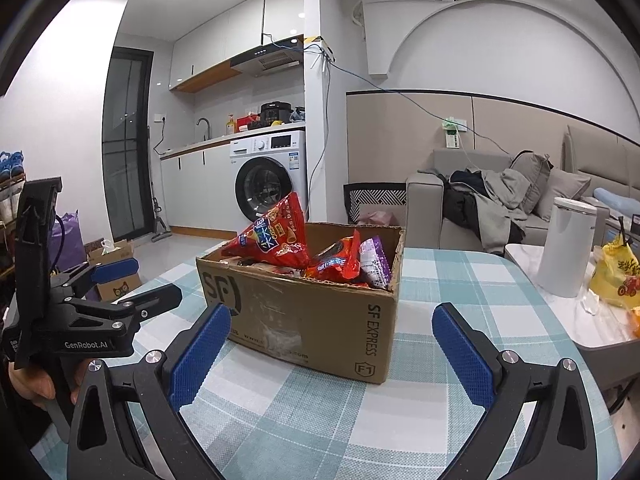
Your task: Organize snacks
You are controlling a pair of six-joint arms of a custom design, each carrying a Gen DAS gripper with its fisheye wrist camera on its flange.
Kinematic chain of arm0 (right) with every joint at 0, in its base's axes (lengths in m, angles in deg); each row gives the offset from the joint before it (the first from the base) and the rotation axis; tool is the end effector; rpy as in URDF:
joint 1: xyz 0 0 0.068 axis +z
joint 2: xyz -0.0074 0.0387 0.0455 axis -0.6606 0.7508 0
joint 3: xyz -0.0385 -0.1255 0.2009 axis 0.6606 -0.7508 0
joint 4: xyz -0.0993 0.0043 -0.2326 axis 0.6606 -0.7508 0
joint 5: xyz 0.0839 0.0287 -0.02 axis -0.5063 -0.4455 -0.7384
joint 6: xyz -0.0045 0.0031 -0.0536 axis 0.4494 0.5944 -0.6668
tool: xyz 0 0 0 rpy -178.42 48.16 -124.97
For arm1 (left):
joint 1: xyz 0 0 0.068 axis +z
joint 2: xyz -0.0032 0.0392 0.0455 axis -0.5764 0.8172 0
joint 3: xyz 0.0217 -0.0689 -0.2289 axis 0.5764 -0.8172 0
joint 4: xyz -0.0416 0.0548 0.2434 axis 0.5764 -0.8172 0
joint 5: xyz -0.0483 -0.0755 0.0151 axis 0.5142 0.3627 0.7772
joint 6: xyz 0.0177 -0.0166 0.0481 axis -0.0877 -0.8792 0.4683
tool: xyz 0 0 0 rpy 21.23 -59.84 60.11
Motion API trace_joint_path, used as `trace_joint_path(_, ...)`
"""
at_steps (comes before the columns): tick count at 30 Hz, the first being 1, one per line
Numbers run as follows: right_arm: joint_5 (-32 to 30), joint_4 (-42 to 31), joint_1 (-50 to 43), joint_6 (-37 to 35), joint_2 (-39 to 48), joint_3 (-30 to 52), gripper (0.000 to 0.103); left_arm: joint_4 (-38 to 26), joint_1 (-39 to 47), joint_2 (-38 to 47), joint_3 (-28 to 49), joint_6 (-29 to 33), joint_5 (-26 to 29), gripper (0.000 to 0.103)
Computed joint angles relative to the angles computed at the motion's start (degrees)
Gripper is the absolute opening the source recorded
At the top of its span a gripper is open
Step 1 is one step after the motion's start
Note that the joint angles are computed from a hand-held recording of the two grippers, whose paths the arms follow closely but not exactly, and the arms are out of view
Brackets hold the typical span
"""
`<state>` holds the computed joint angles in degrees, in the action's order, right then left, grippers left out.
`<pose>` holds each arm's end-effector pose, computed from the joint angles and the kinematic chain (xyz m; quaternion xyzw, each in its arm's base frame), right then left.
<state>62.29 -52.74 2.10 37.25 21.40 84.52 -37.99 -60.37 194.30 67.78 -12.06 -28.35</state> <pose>0.1974 0.1476 0.1218 0.1125 0.8027 -0.0680 0.5817 0.3534 -0.1754 0.1437 0.2749 0.7863 -0.1950 0.5178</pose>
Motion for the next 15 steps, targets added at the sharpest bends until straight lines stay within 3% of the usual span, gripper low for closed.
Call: trace_joint_path(15,0.07,0.09,0.04,0.18,0.08,-0.09,0.103,0.26,-0.05,0.14,-0.09,-0.18,0.05,0.103)
